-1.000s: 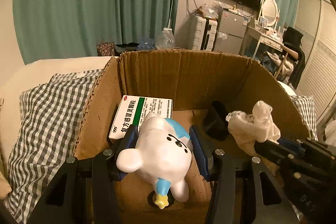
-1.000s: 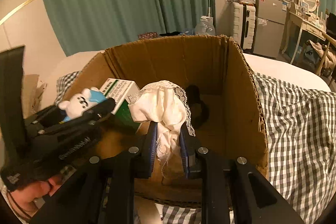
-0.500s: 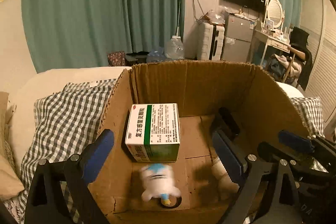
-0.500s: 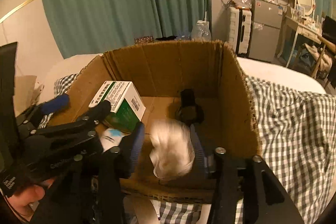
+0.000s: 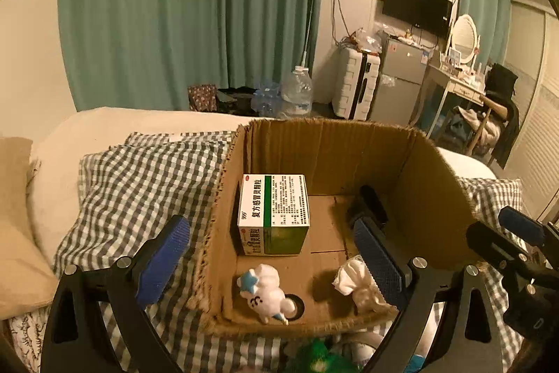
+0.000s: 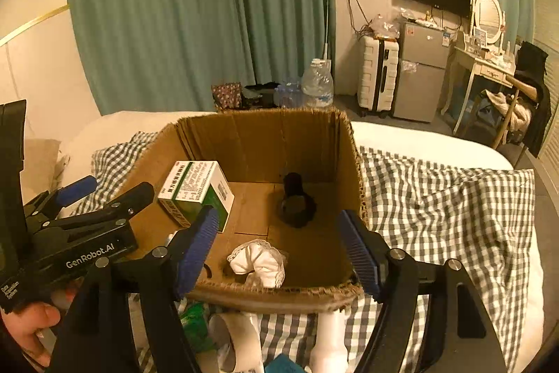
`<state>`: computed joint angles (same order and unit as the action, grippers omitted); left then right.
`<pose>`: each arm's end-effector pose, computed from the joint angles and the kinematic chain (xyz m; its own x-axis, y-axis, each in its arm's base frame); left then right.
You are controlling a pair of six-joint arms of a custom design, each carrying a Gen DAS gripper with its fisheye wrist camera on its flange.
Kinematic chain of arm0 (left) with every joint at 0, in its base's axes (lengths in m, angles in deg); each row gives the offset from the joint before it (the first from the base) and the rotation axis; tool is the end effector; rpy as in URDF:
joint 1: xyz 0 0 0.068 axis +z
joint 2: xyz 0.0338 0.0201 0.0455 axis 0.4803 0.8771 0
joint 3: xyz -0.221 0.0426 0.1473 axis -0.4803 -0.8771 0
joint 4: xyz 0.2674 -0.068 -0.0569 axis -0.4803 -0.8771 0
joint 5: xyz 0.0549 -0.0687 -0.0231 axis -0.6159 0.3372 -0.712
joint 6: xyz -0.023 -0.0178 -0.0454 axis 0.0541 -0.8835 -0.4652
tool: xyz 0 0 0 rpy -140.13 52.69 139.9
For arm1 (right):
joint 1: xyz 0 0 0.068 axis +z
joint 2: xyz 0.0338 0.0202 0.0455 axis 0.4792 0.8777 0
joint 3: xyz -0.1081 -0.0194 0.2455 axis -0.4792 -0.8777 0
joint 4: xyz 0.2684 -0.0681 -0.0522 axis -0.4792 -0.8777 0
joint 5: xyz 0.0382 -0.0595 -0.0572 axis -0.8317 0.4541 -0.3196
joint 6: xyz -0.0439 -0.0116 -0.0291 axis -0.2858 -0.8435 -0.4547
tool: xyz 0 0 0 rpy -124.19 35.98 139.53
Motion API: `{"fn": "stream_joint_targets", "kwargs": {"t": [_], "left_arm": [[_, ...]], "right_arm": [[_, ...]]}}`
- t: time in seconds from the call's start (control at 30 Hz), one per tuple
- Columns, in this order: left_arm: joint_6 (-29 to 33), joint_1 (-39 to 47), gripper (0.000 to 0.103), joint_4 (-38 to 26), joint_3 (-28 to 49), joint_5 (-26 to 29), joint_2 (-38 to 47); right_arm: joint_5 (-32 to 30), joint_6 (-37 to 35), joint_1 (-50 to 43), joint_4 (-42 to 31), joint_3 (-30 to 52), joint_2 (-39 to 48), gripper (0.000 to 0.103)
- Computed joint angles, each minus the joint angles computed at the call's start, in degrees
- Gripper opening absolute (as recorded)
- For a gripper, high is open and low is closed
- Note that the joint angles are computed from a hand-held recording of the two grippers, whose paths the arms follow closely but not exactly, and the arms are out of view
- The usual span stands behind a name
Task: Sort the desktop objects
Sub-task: 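Open both grippers to drop figurine and cloth into the box, then withdraw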
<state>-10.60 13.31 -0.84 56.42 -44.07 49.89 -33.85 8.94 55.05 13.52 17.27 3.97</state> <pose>0.3384 -0.0960 0.2774 -0.6066 0.1637 -0.7780 0.3207 0.9458 -0.0511 0.2758 0.1187 0.3012 -0.5973 0.1863 -0.7801 0.2187 0.9736 0.0651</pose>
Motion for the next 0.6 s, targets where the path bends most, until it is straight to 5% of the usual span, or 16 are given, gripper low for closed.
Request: {"fn": "stream_joint_targets", "kwargs": {"t": [0.6], "left_arm": [[3.76, 3.74, 0.103, -13.39, -3.95, 3.82, -22.92]], "right_arm": [[19.57, 15.55, 21.25, -25.1, 11.95, -6.29, 0.074]]}}
